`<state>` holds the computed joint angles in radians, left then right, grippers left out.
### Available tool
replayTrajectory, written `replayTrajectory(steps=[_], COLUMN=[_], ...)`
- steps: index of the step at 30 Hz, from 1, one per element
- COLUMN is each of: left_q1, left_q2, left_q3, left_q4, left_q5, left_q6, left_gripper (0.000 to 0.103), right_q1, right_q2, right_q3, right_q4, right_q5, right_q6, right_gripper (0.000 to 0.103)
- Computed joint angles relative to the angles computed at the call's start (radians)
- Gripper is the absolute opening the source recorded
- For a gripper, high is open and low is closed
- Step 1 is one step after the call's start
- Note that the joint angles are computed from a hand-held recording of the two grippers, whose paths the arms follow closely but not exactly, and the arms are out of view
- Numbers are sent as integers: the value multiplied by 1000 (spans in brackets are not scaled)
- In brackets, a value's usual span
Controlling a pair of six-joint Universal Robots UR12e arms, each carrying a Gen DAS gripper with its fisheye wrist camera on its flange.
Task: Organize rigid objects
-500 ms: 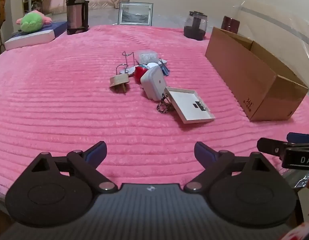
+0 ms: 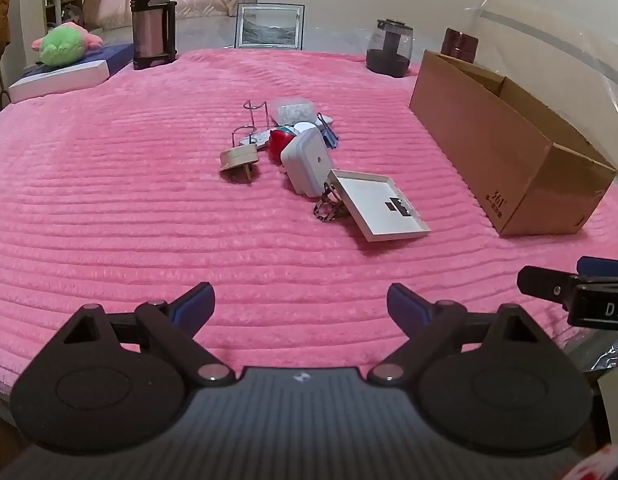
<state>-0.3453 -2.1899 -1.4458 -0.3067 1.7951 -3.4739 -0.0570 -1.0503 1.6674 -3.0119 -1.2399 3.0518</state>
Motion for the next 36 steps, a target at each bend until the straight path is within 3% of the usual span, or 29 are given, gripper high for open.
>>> replayTrajectory(steps=[36], left_q1=[1], left_q2=[2], left_q3=[-1], left_q4=[6], left_q5=[-13], left_q6=[9], left_gripper=[91], right_q1=[-1], right_q2=[-7], right_q3=[-1], right_q4=[3], right_q5=[-8], right_q6=[-1], right_gripper=[101])
